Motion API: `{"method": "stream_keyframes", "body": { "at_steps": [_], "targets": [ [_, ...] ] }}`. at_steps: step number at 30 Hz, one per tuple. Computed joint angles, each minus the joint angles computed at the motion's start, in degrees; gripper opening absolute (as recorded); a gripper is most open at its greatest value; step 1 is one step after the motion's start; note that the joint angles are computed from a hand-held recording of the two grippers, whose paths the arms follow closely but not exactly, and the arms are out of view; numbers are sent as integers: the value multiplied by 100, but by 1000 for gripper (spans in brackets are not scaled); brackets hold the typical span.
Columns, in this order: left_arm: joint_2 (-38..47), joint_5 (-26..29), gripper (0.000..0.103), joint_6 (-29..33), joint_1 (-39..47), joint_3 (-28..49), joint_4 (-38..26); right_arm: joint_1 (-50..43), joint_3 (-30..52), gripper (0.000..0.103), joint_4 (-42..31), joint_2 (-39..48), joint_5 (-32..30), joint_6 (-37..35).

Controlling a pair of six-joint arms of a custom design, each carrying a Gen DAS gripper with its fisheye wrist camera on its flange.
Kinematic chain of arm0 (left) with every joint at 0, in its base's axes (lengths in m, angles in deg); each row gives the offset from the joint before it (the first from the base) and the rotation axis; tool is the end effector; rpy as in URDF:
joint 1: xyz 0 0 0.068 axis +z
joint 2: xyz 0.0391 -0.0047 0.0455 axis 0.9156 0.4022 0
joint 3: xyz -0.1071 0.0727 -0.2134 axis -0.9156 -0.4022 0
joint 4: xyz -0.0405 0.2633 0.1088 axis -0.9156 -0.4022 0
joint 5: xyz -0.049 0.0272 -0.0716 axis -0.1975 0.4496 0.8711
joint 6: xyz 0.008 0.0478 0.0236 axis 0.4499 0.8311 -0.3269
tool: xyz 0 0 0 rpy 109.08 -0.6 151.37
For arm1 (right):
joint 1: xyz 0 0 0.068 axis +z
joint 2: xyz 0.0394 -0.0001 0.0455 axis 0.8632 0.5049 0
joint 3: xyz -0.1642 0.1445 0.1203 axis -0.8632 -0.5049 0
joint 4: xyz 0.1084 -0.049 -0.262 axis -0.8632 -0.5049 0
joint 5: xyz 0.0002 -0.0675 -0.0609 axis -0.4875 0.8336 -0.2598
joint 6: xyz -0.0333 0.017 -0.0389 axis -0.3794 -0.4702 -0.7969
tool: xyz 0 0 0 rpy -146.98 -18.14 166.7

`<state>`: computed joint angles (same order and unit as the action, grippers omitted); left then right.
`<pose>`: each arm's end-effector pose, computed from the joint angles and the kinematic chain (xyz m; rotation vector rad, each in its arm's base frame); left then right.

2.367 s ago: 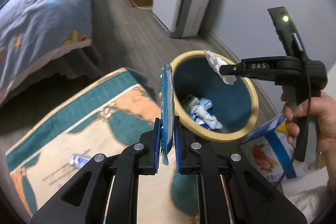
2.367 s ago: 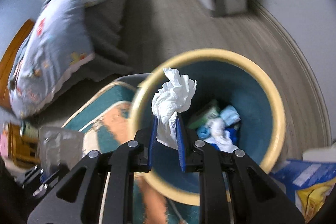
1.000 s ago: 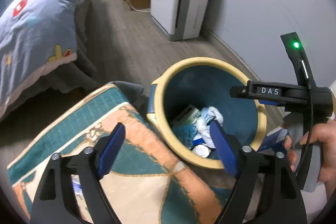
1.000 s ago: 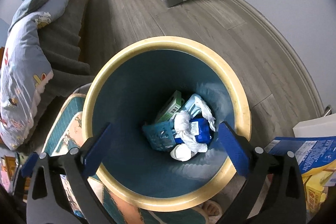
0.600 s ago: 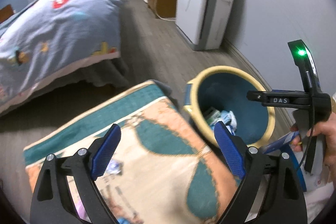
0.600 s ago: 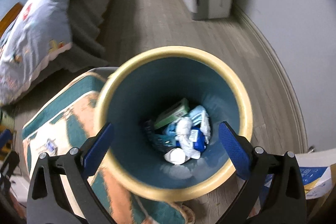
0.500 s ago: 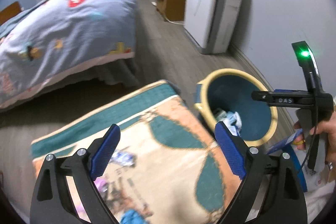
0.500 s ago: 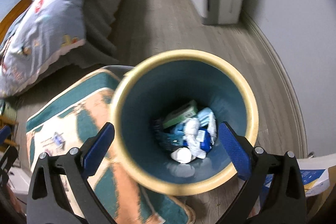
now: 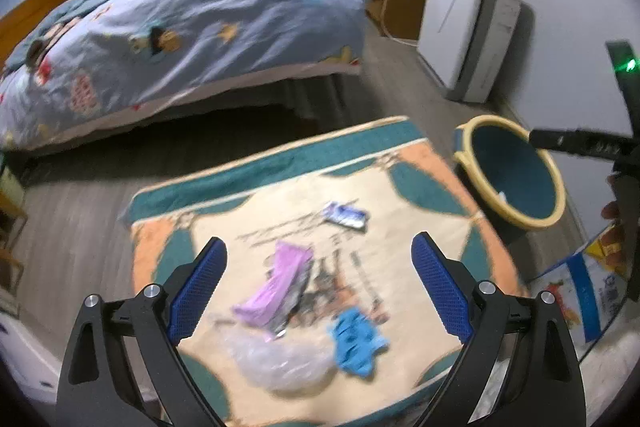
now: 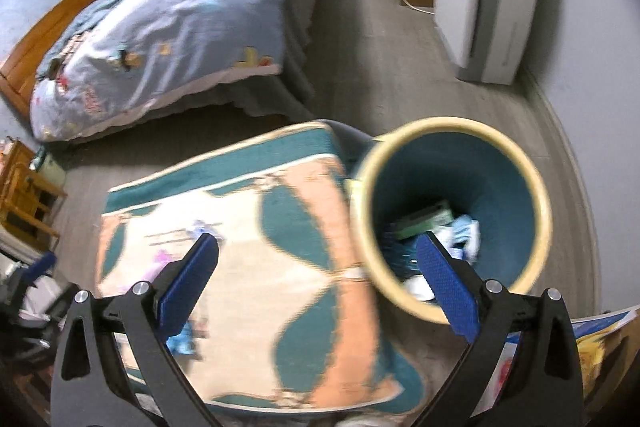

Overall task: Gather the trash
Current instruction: 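Move both tools back over the cushion toward the glove and plastic wrap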

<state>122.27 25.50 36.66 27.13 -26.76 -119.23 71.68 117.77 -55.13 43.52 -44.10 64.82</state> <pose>0.1871 -0.1346 0.2678 0.0614 2.4797 0.0195 0.2844 0.0667 0.2757 -0.1487 2.5582 0.3530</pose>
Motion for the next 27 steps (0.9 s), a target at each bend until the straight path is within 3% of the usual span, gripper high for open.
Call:
{"method": "stream_keyframes", "body": {
  "at_steps": [12, 19, 27],
  "targets": [
    [-1356, 264, 93, 414, 1197, -1257, -540, 2327, 134, 97, -194, 526, 1210, 906],
    [-1941, 706, 93, 702, 2008, -1768, -731, 3182, -44, 97, 10, 841, 1426, 1474],
    [-2238, 974, 93, 664, 2381, -1785, -825, 3803, -449, 97, 398, 1385, 1178, 2287]
  ]
}}
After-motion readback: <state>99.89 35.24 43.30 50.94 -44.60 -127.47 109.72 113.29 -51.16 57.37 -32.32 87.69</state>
